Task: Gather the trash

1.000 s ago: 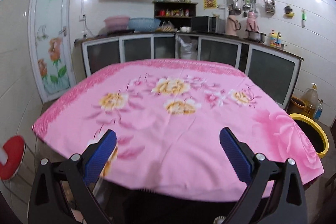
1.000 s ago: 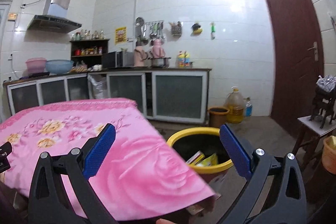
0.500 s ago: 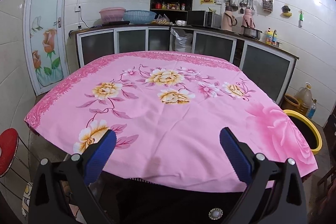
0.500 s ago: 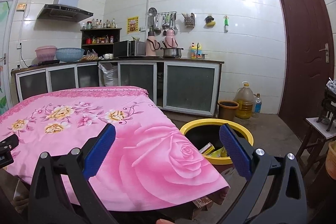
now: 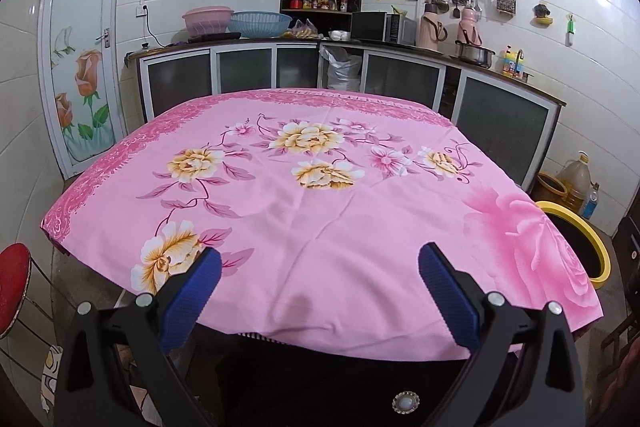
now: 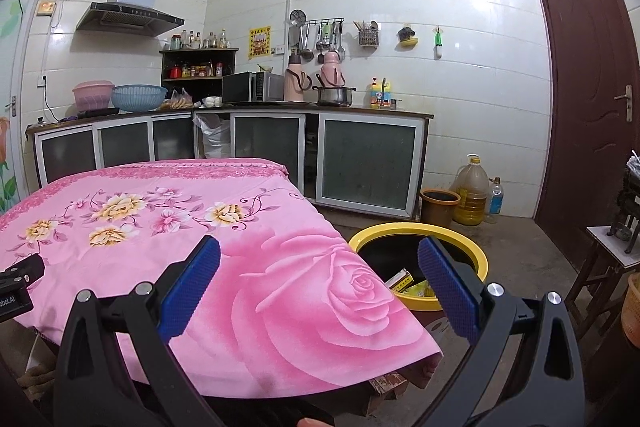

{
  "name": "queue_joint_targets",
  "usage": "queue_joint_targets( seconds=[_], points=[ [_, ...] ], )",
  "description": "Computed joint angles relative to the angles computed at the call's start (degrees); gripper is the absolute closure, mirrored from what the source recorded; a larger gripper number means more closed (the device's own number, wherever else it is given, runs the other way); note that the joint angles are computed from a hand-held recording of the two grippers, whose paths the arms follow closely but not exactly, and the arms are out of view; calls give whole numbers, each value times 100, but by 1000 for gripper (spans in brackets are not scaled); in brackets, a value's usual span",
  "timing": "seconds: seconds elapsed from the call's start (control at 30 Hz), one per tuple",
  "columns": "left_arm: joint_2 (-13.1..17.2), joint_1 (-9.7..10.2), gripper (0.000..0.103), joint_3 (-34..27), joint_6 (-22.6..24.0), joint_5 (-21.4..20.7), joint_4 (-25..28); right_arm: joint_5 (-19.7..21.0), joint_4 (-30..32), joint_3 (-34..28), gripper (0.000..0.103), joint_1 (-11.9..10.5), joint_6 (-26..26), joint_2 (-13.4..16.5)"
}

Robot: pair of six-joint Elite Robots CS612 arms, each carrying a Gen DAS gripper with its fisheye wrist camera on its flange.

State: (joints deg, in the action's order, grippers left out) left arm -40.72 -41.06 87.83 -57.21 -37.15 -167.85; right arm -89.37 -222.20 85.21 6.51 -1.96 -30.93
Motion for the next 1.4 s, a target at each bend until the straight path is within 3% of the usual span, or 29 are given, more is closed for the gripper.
queue_joint_targets(
  seconds=[1.4],
  points=[
    [67, 16, 8, -99, 172, -90, -14, -7, 85, 15, 8, -2, 53, -3]
  ],
)
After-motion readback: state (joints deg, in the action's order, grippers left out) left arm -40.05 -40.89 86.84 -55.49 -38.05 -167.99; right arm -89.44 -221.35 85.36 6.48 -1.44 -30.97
